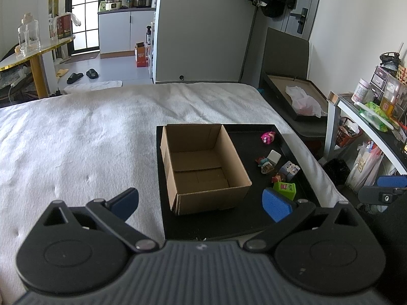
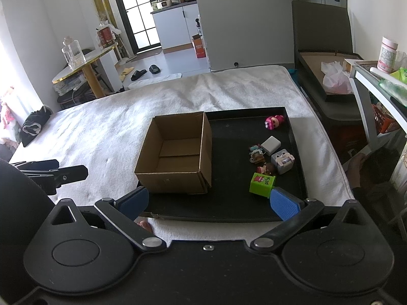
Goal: Organize rigid objects
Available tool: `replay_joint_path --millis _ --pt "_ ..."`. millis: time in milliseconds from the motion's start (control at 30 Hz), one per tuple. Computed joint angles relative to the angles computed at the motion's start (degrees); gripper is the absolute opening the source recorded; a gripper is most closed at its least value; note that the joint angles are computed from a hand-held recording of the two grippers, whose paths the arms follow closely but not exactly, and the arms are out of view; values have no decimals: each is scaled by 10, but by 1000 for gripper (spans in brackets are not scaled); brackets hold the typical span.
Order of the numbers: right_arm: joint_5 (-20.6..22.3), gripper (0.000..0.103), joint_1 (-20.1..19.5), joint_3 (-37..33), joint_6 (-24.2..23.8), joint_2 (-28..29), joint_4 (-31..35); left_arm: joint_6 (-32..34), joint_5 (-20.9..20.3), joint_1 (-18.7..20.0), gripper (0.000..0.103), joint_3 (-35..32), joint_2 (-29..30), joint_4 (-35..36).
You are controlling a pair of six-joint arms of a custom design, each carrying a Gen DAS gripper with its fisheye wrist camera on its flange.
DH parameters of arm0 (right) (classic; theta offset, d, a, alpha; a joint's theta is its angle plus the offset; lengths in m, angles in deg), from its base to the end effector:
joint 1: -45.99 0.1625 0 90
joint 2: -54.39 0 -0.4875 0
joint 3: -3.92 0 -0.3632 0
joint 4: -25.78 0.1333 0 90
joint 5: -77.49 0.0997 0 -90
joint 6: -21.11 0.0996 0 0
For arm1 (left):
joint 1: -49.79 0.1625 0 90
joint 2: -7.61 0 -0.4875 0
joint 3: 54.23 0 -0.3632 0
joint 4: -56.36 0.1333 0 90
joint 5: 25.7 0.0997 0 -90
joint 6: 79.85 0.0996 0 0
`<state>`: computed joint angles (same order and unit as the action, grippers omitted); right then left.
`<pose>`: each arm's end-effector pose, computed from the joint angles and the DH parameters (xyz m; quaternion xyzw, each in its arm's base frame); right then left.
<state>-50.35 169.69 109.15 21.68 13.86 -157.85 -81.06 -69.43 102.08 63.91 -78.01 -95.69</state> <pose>0.4213 -0.5016 0.1303 0.1835 -0.9011 0.3183 0.2304 -0.1215 -0.4928 0.4426 0.1834 0.8758 -0.3475 0.2801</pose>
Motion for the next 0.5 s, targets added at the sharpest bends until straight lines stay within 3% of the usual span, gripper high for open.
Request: replay_joint_path --millis 500 --pt "12 103 -10 1 -11 2 -21 44 2 -1 102 5 11 -45"
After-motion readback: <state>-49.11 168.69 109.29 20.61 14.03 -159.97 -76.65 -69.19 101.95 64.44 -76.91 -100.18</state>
